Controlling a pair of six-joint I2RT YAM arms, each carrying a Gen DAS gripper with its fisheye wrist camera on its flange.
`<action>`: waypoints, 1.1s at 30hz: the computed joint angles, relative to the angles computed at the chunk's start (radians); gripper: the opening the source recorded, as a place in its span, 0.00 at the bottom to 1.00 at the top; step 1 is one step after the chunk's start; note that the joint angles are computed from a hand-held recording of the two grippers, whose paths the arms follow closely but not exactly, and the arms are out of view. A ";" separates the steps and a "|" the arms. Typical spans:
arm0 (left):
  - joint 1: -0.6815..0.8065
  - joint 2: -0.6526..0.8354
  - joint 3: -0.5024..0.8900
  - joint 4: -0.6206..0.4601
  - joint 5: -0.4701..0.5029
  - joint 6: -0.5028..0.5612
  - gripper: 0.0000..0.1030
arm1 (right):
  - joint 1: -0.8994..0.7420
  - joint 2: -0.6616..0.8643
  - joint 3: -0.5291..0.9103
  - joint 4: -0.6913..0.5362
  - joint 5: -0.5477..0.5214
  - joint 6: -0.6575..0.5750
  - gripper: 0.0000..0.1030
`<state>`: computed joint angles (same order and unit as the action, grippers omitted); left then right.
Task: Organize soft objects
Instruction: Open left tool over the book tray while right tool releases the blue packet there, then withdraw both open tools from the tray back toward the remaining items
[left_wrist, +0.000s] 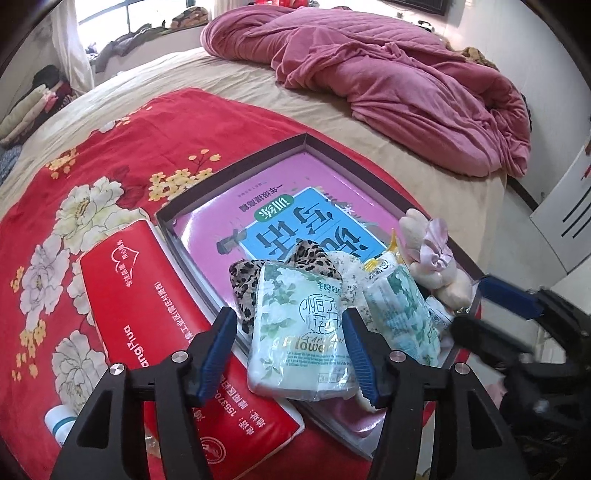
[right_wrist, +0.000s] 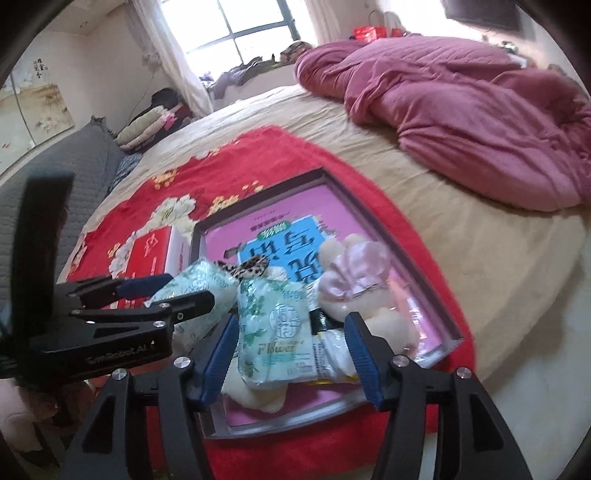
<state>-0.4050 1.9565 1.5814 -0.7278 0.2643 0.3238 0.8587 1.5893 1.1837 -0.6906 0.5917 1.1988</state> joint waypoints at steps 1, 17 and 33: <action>0.003 -0.008 -0.006 0.000 0.008 0.004 0.59 | 0.012 0.000 0.019 -0.033 0.016 0.014 0.63; 0.177 -0.223 -0.140 -0.024 0.155 0.065 0.74 | 0.158 0.094 0.252 -0.286 0.111 0.151 0.72; 0.553 -0.381 -0.150 -0.156 0.282 0.237 0.78 | 0.240 0.344 0.664 -0.432 0.150 0.115 0.75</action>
